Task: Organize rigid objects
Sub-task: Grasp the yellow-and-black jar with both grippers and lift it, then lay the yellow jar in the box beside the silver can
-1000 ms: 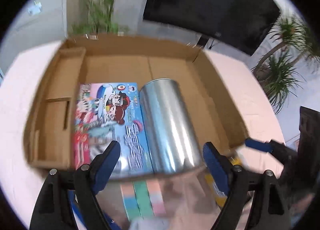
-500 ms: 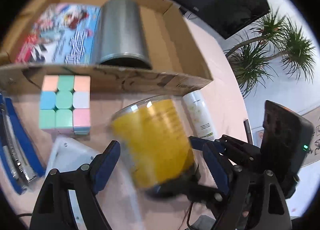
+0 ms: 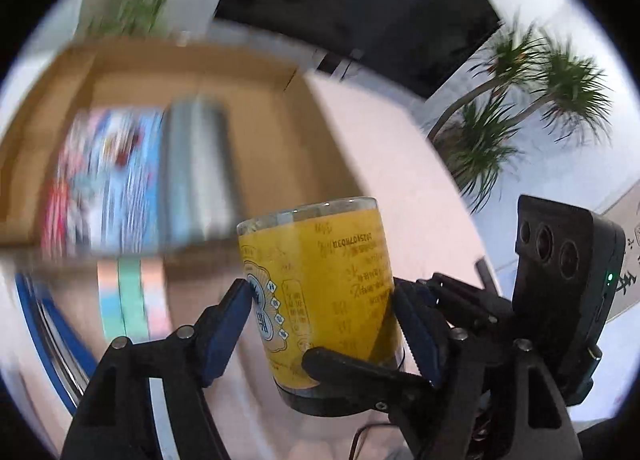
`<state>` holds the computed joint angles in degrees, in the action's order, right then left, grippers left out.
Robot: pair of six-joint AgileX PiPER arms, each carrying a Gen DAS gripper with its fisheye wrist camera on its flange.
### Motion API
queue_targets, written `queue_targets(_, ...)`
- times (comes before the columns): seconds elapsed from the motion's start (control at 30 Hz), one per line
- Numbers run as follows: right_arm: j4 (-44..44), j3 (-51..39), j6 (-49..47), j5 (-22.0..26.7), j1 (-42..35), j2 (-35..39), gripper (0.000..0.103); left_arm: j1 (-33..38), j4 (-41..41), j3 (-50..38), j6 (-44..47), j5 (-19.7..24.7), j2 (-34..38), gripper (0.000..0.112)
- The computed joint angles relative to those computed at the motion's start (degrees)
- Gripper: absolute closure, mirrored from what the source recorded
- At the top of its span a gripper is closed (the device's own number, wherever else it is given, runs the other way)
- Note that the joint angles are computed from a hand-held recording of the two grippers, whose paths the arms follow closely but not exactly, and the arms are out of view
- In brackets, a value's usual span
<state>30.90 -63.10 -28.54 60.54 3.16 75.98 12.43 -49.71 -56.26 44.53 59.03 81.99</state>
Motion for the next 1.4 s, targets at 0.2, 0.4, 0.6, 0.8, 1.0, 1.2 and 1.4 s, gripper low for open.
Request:
queue_targets(0.2,-0.20,-19.44,3.38,1.32,-1.65,12.67,0.020,-6.30,5.43,-22.10,-9.46,-0.78,15.11,0.040)
queue_targets(0.4,-3.69,-30.07,8.05,4.27,-1.81,27.24,0.020,-9.32,11.22,-33.48,-18.27,1.66,29.84,0.041)
queue_targets(0.6,-10.84,-28.79,12.84,1.74,0.41,30.86,0.017,-9.97,12.07,-31.65,-17.07,1.43,30.93,0.050)
queue_targets(0.8,-12.95,-28.45,14.33,1.52,2.11,31.72,0.008,-8.24,11.81,-23.68,-14.73,-2.29,23.69,0.054)
queue_targets(1.0,-1.72,-10.32,-2.36,-0.57,-8.53,11.33,0.007,-5.33,6.41,-2.81,-0.50,-13.14,3.46,0.031)
queue_targets(1.2,-4.63,5.09,-16.11,0.11,-25.30,-1.30,0.005,-10.48,-0.01,9.30,12.10,-19.06,-3.23,0.029)
queue_targets(1.4,-11.13,16.65,-16.69,-5.46,-22.69,-3.90,0.041,-15.89,-4.66,8.96,23.36,-16.66,0.18,0.030)
